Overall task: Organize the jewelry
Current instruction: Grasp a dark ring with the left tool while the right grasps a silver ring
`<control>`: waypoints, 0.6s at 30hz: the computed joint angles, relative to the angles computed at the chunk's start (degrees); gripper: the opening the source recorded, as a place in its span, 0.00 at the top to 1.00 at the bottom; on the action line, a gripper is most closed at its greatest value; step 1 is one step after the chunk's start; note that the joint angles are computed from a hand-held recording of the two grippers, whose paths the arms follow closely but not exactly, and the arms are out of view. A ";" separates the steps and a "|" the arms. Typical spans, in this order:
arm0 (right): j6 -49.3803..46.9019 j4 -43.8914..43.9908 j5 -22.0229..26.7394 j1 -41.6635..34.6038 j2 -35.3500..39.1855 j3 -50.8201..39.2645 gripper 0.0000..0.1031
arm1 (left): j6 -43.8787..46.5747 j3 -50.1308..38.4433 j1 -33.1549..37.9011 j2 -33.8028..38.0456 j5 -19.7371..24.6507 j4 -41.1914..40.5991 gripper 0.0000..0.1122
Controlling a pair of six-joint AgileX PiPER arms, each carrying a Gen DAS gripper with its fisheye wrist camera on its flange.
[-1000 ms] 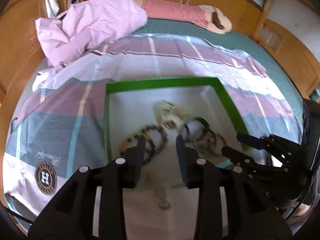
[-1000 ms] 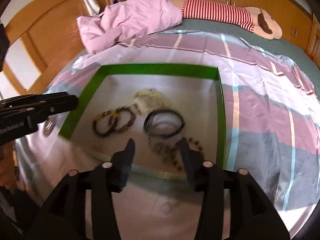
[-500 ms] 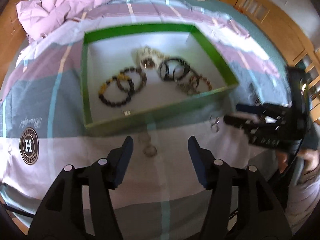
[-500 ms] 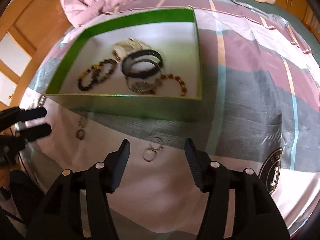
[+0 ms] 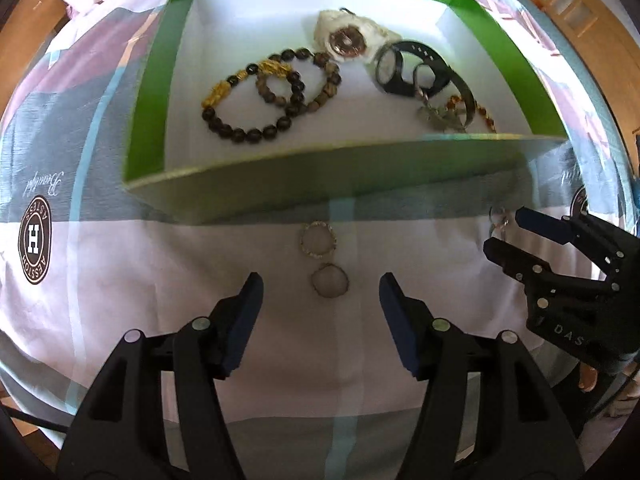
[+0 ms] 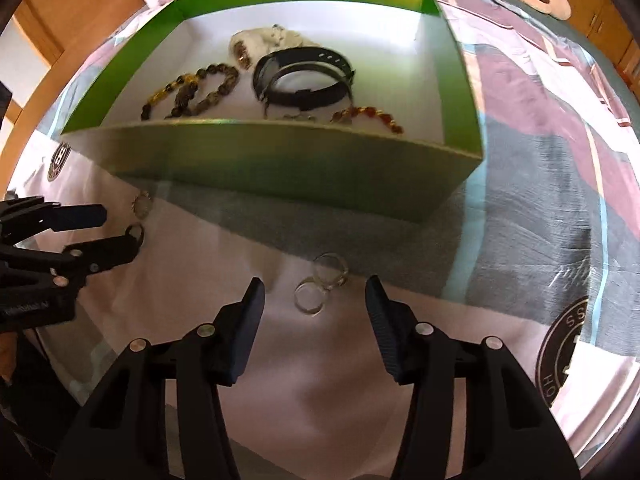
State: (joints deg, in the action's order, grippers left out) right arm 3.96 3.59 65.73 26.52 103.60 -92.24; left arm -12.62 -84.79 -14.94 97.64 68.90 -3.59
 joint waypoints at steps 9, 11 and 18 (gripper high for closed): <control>-0.55 -2.29 -1.80 3.36 -0.05 1.44 0.81 | -4.70 1.67 -3.67 0.80 -2.80 6.75 0.71; -0.57 -2.14 -2.27 3.30 -0.24 1.94 0.82 | -4.30 1.89 -3.26 0.59 -3.22 6.56 0.81; -1.07 0.07 -2.35 4.38 -0.43 0.94 0.82 | -2.51 1.14 -2.33 -0.35 -2.67 5.79 0.81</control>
